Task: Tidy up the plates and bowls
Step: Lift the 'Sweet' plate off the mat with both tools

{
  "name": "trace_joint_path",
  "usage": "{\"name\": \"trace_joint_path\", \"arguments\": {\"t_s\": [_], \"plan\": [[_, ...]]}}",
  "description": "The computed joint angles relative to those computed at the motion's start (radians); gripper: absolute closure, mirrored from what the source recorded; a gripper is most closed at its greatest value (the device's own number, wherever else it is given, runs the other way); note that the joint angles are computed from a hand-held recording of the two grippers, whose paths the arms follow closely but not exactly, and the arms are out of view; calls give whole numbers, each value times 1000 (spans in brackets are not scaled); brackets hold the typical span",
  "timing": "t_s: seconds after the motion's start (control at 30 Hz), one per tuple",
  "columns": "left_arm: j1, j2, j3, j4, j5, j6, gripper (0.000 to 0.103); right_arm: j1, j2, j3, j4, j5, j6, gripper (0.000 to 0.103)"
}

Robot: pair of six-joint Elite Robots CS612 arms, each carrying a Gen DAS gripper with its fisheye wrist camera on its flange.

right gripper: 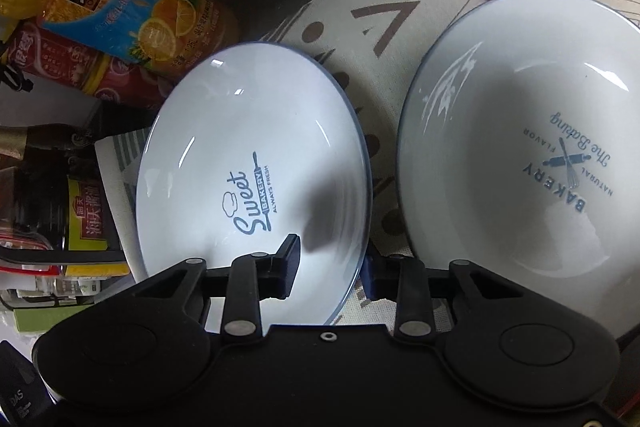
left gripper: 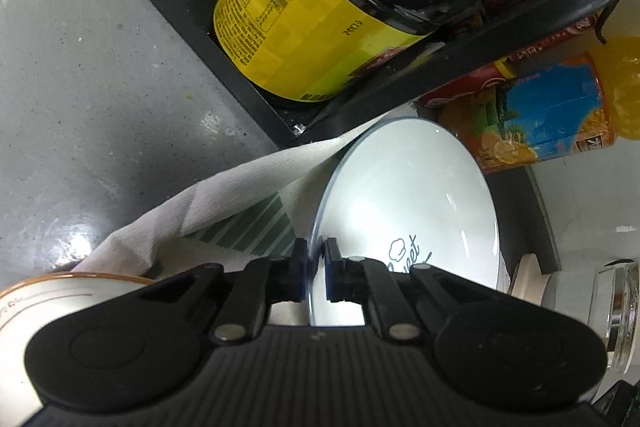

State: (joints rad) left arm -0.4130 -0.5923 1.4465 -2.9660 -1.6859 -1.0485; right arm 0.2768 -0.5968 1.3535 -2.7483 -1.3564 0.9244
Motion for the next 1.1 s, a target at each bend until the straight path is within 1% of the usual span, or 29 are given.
{"name": "trace_joint_path", "arguments": {"t_s": [0.13,0.23,0.33,0.43,0.5,0.57,0.7,0.9,1.1], "plan": [[1,12,-14,-5,-5,-14,96,6,6,-3,-22,-30,-3,72],[3,15,-16,-12,-16,-25,96,10,8,-6,-15,-66,-8,86],[3,10,-14,-14,-17,-11,98,7,6,-1,-33,-62,-8,89],[0,-3,-4,-31,1,19,100,9,-9,15,-81,-83,-48,94],[-1,-10,-1,-22,-1,25,99,10,-14,21,-109,-96,-64,94],[-2,-16,0,-8,-5,37,99,9,-20,33,-136,-97,-62,93],[0,-26,16,-29,-24,62,99,16,-34,55,-161,-130,-76,93],[5,-62,66,-56,-52,124,99,31,-71,115,-216,-182,-38,93],[11,-104,135,-91,-69,165,99,59,-99,161,-253,-229,-3,93]]}}
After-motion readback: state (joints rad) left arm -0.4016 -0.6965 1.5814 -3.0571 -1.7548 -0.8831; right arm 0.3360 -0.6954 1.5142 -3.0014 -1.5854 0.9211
